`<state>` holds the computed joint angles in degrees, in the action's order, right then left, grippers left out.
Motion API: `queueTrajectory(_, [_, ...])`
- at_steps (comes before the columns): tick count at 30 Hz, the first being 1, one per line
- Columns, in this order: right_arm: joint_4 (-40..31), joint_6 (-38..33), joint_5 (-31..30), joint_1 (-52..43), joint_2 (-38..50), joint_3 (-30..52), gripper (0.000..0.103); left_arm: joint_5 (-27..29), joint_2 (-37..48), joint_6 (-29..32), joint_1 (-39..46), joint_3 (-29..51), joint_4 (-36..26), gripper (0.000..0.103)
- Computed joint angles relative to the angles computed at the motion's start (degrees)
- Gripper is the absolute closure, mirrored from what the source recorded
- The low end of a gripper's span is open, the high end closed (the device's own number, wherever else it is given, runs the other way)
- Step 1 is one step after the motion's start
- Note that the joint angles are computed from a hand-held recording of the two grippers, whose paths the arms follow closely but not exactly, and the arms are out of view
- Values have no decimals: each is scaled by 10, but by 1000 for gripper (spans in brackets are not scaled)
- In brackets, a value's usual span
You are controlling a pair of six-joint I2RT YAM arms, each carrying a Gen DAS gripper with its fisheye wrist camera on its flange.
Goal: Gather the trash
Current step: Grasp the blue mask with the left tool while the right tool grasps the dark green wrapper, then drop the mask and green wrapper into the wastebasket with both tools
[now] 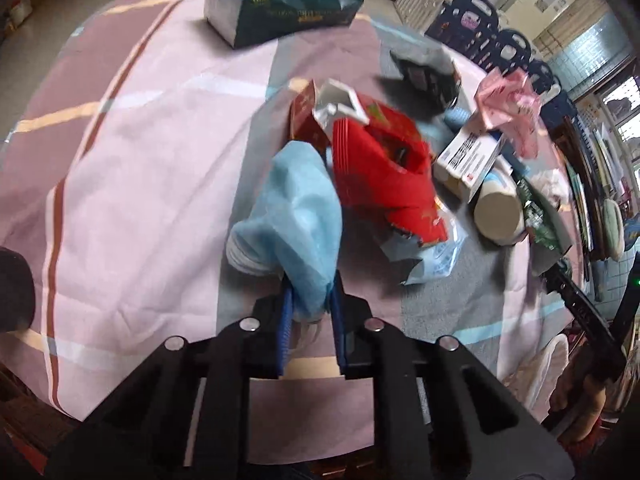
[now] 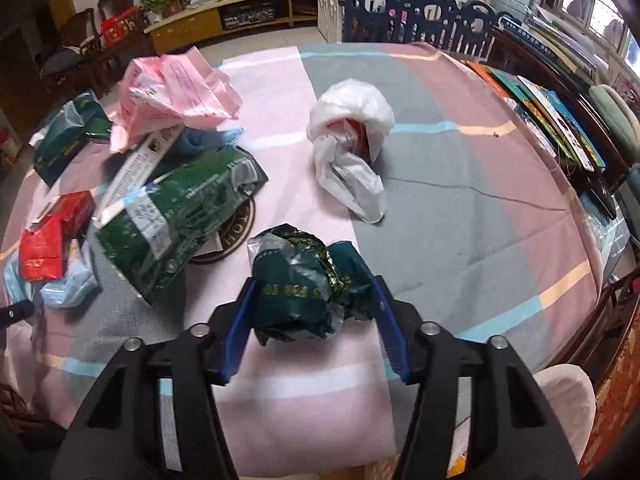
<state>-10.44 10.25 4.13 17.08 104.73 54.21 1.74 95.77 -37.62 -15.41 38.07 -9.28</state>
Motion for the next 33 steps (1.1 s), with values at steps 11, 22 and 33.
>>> queueTrajectory(11, [-83,-78,-72,-82,-277,-116,52,-198,-257,-63,-154,107,-229,86])
queueTrajectory(22, [-352,-329,-292,-468,-482,-67,51,-323,-76,-97,-473,398,-256,86])
queueTrajectory(33, [-467,-671,-365,-803,-421,-99,50,-75,365,-106,-569,640,-222,86])
